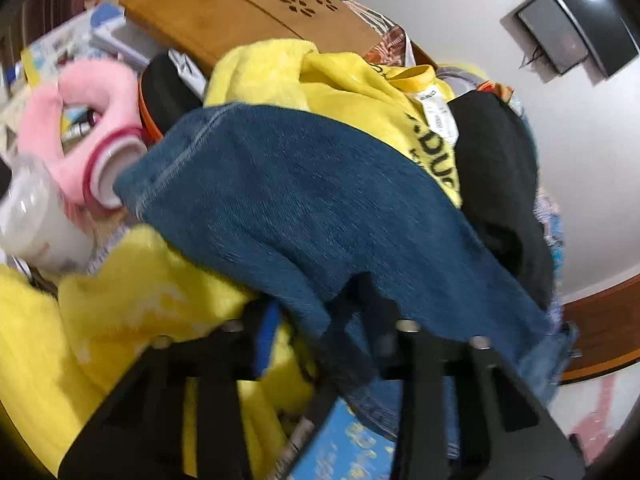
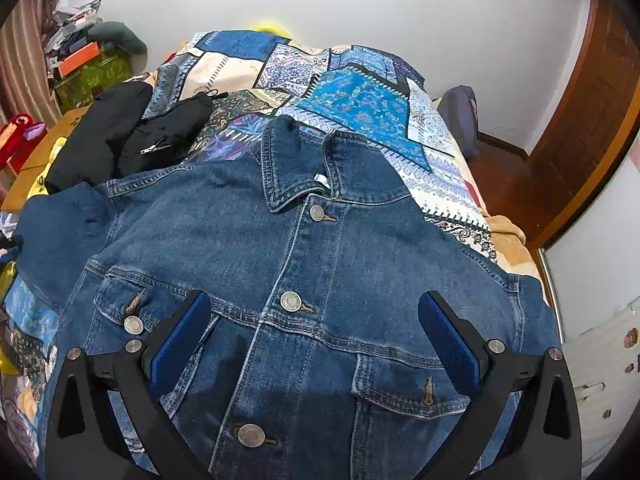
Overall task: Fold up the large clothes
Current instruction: 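Grasp the denim jacket sleeve with the left gripper and lift it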
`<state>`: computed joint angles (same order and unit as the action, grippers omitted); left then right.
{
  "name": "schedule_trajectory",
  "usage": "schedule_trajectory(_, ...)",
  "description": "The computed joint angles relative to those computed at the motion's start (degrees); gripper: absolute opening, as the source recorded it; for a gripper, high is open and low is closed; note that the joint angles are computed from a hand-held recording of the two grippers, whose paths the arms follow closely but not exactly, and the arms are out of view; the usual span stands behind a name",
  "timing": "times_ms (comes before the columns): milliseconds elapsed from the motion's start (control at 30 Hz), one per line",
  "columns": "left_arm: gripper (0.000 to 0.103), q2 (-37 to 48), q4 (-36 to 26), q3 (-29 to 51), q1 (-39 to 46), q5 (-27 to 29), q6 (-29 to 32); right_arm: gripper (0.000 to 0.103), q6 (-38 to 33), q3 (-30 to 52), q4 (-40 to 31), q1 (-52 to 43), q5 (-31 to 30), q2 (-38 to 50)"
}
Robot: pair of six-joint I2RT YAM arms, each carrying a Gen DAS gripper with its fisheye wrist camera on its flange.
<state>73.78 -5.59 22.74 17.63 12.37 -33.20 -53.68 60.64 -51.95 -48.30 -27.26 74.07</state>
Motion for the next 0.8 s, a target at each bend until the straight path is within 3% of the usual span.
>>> schedule_trajectory(67,0.020,-1.1,-1.9,1.3,-3.3,-5.1,-0.1,0.103,-0.3,0.4,-0.2,-0.6,-0.6,-0.6)
schedule_trajectory(167,0.015,-5.8,-7.3,3.4,-8.7,-13.0,0.3,0.103,-1.2,1.1,-0.9,-1.8,-1.9,-1.5)
schedule_trajectory(433,0.007,-18.7,-19.9,12.3,-15.3,-15.1,1.1,0.103,-4.9,6.7,-6.9,-7.2,-8.2,-0.1)
schedule_trajectory(633,0.007,-18.5,-26.1,24.9,-30.9,-25.1,-1.4,0.103,-8.6,11.9,-12.0,-11.5,-12.0,3.8)
schedule_trajectory(800,0.007,-11.4,-27.9,36.0,-46.4,-34.3,-4.7,0.103,-13.3,16.9,-16.5,-15.1,-14.3,8.4)
